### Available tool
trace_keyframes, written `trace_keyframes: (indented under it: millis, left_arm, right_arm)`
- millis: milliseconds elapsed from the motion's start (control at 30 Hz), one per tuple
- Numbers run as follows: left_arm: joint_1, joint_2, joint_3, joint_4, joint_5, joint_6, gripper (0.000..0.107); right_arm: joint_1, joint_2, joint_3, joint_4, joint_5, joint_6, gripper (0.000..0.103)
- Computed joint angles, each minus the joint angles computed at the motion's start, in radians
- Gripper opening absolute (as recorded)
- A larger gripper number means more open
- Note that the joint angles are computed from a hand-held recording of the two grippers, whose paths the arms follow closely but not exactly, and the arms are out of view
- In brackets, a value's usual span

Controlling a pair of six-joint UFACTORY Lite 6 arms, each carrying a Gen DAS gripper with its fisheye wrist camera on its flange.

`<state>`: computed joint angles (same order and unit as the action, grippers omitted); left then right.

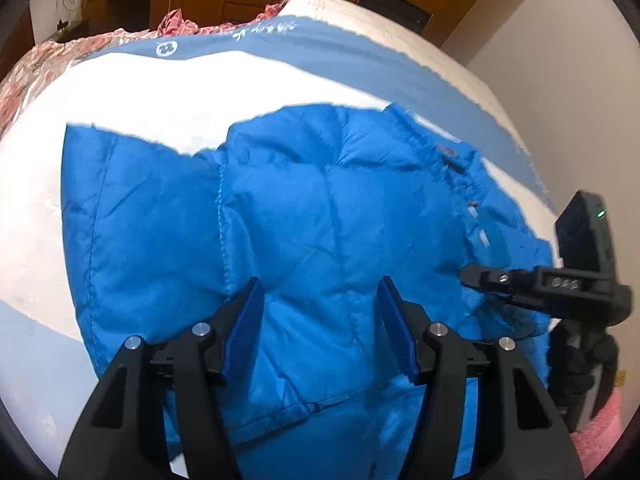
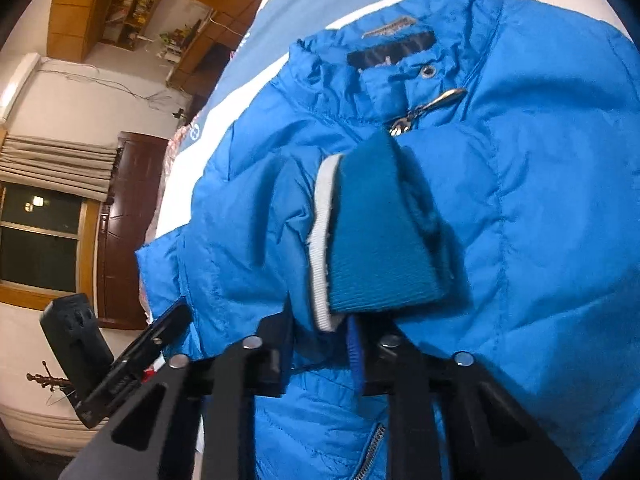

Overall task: Fold large clothes
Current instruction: 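Grasp the knit sleeve cuff with the right tool, fold it over, release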

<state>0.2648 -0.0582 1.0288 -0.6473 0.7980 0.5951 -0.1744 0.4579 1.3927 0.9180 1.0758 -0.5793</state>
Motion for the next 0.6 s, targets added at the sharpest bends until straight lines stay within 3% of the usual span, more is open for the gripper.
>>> trace_keyframes:
  millis: [267,500,600]
  left_arm:
    - [-0.001,-0.084,0.077,-0.045,0.038,0.0,0.058]
    - [-0.125,0.01,0.111,0.047,-0.05,-0.118,0.058]
    - [-0.19,0.068,0.111,0.127,-0.102,-0.19,0.057]
  right_arm:
    - [-0.196,-0.175,-0.02,-0.115,0.008,-0.018,0.019]
    - [-0.46,-0.207,0.019,-0.183,0.061,-0.089,0.019]
    - [-0.503,-0.23,-0.02,-0.215,0.027,-0.105,0.019]
